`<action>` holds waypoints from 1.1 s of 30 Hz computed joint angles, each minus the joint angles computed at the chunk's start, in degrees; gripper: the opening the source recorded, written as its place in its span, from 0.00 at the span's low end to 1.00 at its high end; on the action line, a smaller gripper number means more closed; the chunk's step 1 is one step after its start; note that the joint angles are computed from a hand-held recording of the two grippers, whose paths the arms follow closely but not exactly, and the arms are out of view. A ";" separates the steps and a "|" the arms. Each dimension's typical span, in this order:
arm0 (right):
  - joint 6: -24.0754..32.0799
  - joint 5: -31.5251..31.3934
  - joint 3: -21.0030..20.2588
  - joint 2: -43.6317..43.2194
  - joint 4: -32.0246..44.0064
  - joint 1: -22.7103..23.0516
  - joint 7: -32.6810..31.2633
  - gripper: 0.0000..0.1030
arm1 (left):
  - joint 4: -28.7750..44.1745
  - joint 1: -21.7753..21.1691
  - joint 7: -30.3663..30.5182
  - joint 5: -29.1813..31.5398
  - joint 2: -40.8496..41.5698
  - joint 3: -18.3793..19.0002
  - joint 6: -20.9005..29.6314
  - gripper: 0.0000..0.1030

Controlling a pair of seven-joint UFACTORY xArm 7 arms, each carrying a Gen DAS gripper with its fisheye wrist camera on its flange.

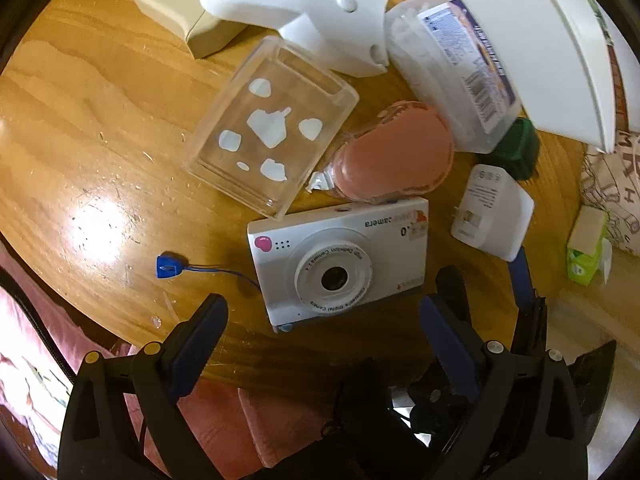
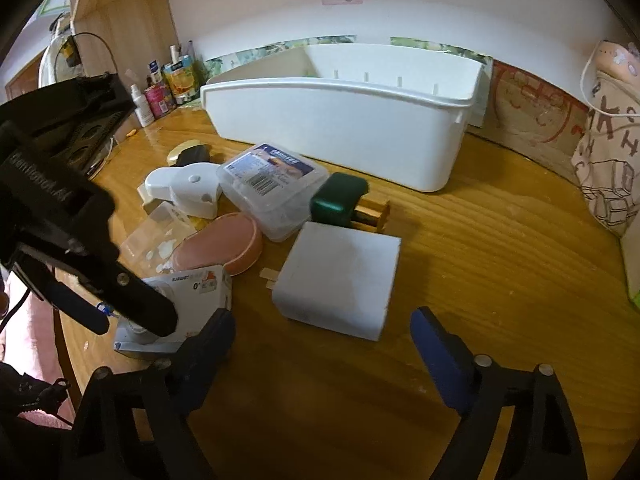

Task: Organize rigid objects
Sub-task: 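Grasp the white lens device with the left tool while the right tool grasps the white charger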

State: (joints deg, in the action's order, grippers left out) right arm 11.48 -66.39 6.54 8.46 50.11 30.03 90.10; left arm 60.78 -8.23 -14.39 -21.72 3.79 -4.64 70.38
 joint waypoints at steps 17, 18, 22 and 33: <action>0.21 4.56 -0.92 1.56 0.81 0.51 -6.51 0.58 | 11.21 -3.44 -11.06 3.93 11.30 -1.89 2.44 0.96; 0.15 4.49 -1.06 1.47 0.67 0.61 -6.67 0.58 | 12.15 -3.53 -11.71 4.00 12.16 -1.94 2.84 0.96; 0.13 6.39 -0.98 1.21 0.30 0.54 -8.71 0.58 | 16.78 -4.33 -13.86 5.62 16.00 -2.22 4.87 0.97; -1.18 9.22 -1.55 1.01 -0.39 0.37 -11.68 0.58 | 25.70 -4.81 -16.81 7.98 23.92 -2.14 10.10 0.96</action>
State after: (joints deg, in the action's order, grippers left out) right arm 10.30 -57.18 4.99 9.47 49.72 30.40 78.42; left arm 86.48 -13.04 -31.20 -13.74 27.71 -6.79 80.48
